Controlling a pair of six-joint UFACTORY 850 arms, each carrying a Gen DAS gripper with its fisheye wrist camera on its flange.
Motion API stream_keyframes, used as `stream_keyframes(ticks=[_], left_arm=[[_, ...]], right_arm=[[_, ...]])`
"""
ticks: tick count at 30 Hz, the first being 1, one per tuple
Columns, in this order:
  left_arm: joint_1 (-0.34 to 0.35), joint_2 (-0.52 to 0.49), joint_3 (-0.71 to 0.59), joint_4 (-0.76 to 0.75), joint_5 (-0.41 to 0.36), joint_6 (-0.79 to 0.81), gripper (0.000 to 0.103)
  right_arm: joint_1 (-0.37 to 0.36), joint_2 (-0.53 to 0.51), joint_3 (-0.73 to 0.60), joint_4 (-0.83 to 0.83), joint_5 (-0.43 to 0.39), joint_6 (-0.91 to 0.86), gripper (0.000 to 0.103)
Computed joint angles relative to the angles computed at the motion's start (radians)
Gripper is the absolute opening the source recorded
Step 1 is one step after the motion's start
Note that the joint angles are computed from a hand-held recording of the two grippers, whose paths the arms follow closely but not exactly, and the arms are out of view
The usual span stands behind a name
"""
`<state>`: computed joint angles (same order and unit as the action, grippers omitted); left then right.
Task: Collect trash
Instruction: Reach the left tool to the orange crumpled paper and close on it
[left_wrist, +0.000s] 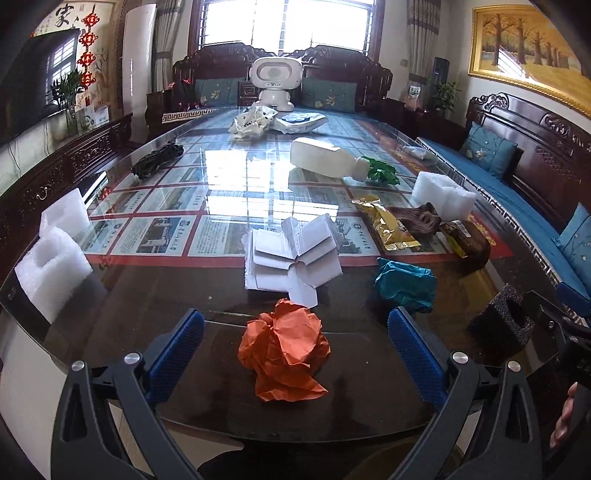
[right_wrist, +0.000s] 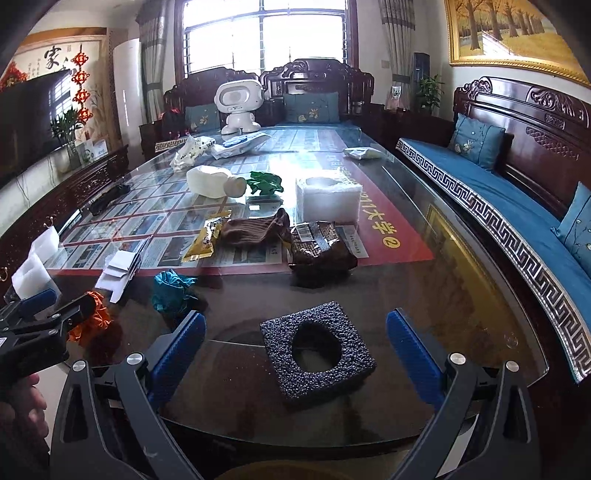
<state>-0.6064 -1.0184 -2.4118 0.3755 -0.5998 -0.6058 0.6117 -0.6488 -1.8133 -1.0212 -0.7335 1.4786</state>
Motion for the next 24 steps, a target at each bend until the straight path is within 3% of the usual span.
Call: stream_keyframes(ticks=[7,24], left_arm=[[-0.011,-0.053,-0.092,-0.003,-0.038,0.03,0.099],[0.009,-0.009,0.0,-0.053,0.006,0.052,0.099]], right_arm=[[-0.005,0.012,0.029,-0.037,0.045,0.054,0.095],[0.021,0.048,0.074,-0.126,0.025,0.149,0.095]])
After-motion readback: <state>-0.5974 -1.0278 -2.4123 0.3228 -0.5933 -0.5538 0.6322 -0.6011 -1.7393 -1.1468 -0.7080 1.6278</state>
